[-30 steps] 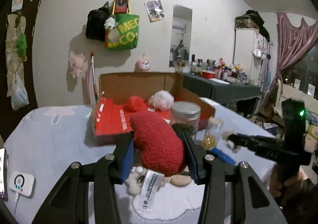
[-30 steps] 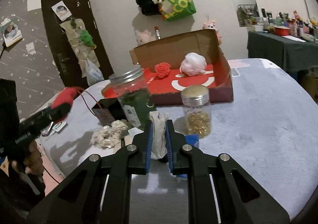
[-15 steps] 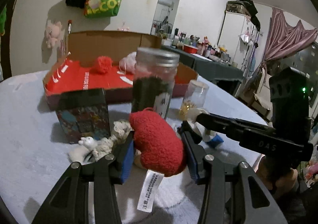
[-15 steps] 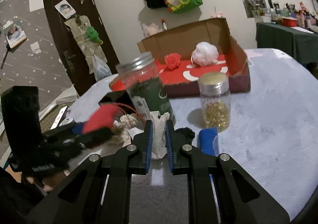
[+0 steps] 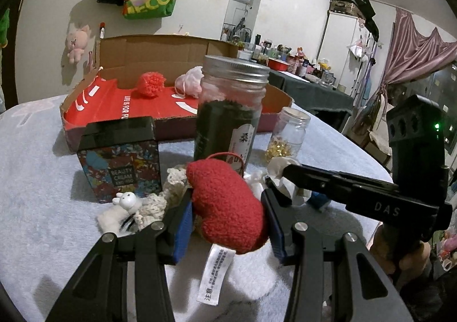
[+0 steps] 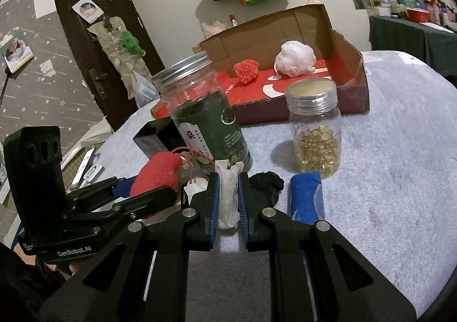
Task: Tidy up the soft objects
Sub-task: 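Carry the red heart and white cloth toward the box with both tools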
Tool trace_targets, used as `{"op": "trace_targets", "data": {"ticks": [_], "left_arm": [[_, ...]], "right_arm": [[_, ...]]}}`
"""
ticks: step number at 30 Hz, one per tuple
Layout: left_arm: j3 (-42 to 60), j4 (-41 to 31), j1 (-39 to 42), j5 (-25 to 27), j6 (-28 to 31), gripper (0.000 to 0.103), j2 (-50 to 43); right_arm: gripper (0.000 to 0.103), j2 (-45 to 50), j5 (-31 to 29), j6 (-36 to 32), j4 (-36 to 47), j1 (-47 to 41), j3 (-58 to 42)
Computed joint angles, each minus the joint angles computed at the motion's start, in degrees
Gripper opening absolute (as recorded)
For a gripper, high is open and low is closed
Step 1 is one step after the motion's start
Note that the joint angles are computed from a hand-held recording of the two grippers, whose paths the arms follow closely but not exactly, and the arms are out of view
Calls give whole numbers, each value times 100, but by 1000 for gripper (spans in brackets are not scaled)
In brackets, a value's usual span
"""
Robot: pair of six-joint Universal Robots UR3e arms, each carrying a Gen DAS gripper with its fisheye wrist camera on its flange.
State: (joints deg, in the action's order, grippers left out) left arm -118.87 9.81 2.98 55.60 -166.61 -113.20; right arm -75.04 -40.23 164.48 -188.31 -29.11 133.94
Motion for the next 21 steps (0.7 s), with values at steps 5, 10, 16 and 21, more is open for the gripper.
{"op": "trace_targets", "data": {"ticks": [5, 10, 16, 21], "left_arm": [[46, -681, 354, -340, -11, 48, 374], [98, -1370, 710, -610, 78, 48, 647], [-127, -1482, 1036, -636, 184, 48, 940], [-207, -1695, 1339, -583, 292, 48, 1079]], "right_arm": [[12, -117, 140, -64, 232, -152, 16], [12, -270, 317, -155, 516, -354, 62], [12, -495, 398, -285, 760, -541, 164], [12, -634, 512, -436, 1221, -779, 129]]}}
